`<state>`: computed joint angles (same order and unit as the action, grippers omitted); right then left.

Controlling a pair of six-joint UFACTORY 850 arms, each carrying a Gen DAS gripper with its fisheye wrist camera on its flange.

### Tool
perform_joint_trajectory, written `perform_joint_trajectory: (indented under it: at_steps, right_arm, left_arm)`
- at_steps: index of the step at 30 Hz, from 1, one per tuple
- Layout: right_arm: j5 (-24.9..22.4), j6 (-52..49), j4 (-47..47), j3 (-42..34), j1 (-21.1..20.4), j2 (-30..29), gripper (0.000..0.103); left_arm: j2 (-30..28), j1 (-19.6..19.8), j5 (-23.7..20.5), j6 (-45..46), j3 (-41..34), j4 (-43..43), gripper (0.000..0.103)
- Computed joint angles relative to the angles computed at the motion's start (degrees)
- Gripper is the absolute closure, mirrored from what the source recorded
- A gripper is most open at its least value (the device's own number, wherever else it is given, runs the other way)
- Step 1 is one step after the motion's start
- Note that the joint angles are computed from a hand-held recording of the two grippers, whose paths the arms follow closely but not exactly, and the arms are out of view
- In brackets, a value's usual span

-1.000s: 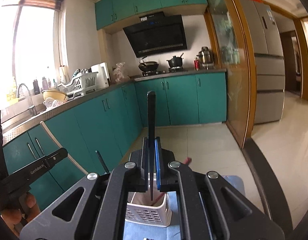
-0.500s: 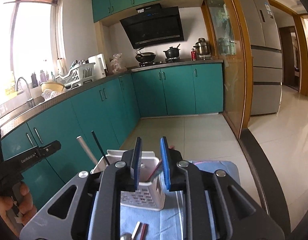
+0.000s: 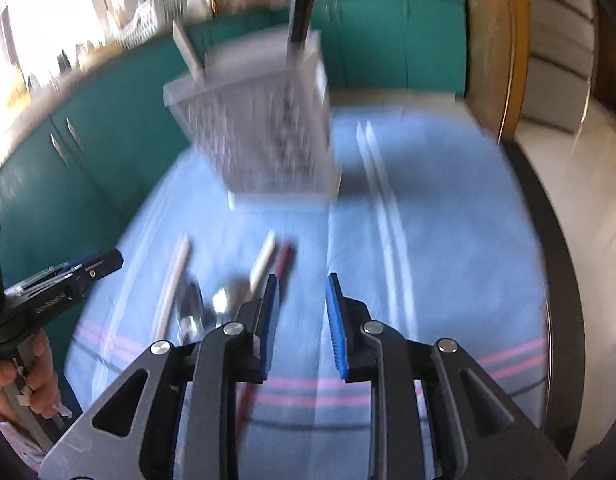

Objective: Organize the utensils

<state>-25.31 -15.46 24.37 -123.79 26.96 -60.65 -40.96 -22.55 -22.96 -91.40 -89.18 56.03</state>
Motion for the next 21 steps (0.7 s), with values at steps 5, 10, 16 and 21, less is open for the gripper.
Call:
perform_joint_trajectory:
  at_steps: [5,10,16,21]
  right_arm:
    - [-5.47,4.55,-7.08,-4.52,2.04,-4.11,0.079]
    - [-7.19,9.39,-13.4,-8.43,3.53,-6.85,0.078]
    - [-8.58,13.08,-19.09,-12.34,4.19,-9.16,0.072]
    - [-5.14,16.03,-22.68,-6.77,4.15,-6.15,0.076]
  left_arm:
    - [-1.85,-0.01,2.28,10.2,-0.06,-11.43,0.072]
    - [-3.49,-0.48,0.91,14.74,-1.37,-15.37,0.072]
    - [-4.39,-0.3,-1.46,16.37,-3.45,-16.89,0.071]
    - [-3.22,0.08,0.33,14.43,-1.74,-16.2,0.089]
